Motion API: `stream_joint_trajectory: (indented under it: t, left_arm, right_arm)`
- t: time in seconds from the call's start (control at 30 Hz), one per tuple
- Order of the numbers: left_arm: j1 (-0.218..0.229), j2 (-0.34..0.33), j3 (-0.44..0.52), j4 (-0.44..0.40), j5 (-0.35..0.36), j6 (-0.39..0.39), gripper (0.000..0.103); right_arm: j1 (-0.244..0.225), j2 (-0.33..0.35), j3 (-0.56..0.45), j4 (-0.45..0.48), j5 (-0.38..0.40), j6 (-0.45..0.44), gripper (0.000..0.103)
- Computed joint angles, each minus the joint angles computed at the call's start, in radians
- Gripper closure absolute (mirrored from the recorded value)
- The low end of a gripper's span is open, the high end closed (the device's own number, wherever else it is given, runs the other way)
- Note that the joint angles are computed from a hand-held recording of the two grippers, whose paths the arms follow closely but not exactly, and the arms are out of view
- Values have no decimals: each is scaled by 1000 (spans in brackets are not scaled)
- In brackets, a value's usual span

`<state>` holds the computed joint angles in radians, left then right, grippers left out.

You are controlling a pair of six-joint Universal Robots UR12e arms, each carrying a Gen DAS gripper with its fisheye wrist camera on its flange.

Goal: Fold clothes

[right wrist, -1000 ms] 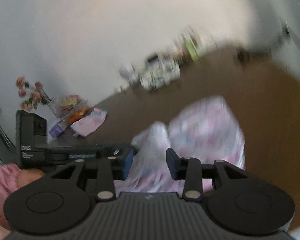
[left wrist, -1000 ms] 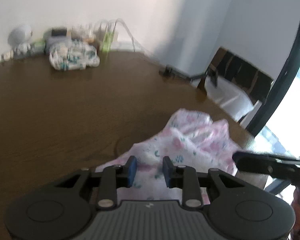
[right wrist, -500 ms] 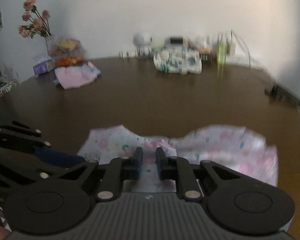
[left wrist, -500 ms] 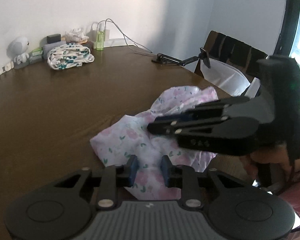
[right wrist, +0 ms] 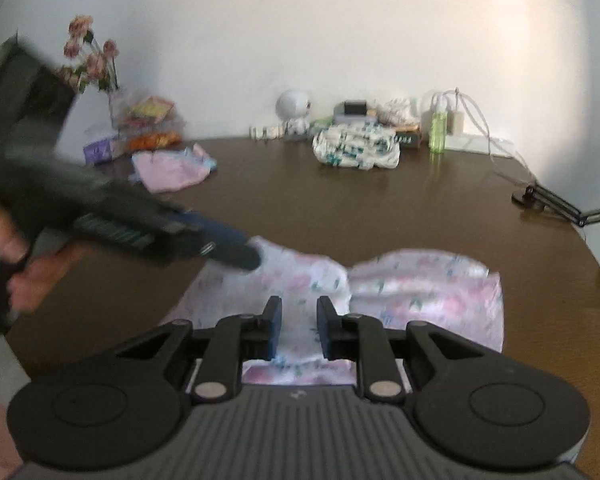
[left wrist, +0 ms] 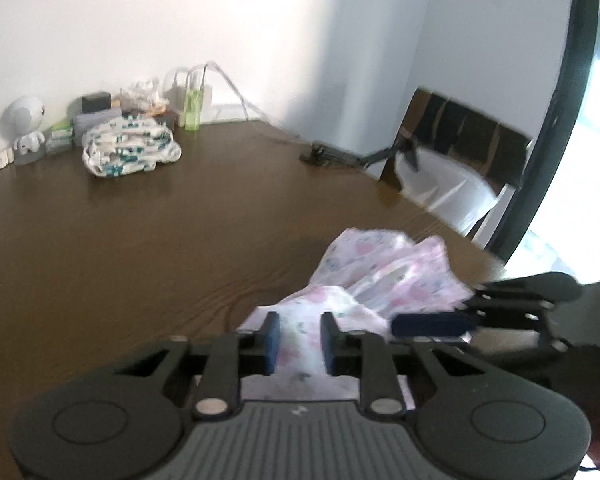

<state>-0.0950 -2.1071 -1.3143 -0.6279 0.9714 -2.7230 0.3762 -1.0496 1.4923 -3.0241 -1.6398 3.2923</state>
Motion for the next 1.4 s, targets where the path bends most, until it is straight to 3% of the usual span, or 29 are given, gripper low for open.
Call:
stream_joint_trajectory:
  t: [0.17, 0.3, 0.4, 0.5, 0.6, 0.73, 1.03, 1.1, 1.13, 1.17, 1.2, 1.27, 1.4]
  left_arm:
    - [-5, -29, 29, -72, 24, -10, 90]
    - [-1, -29, 22, -47, 16, -28, 89]
    - [13, -2, -15, 25, -25, -35, 88]
    - [30, 35, -62, 70, -70, -15, 86]
    - [34, 58, -89, 58, -62, 18, 86]
    - [30, 66, -102, -20, -24, 83, 86]
    - [34, 58, -110, 5, -40, 44, 84]
    - [43, 64, -125, 59, -59, -4, 70]
    - [49, 69, -135, 98, -70, -37, 49]
    - [55, 73, -145, 138, -79, -71, 27]
    - [61, 76, -154, 178, -87, -106, 18]
    - [75, 82, -165, 222, -110, -167, 11]
    - [96, 85, -173, 209, -161, -278, 7]
  right_arm:
    - [8, 9, 3, 26, -15, -7, 83]
    - [13, 12, 4, 17, -30, -31, 81]
    - [7, 1, 24, -48, 2, -14, 66]
    - [9, -4, 27, -85, 8, -38, 65]
    - [11, 0, 12, -55, 14, -66, 65]
    - [14, 11, -1, -1, 4, -47, 65]
    - [23, 16, -6, 21, -28, -65, 62]
    - [18, 8, 4, -9, -17, -50, 50]
    - [16, 5, 6, -28, -17, -42, 44]
    - [15, 2, 10, -56, -23, -34, 27]
    - [15, -1, 16, -91, -31, -27, 10]
    - [17, -7, 24, -145, -42, -30, 1]
    - [19, -12, 25, -156, -44, -51, 0]
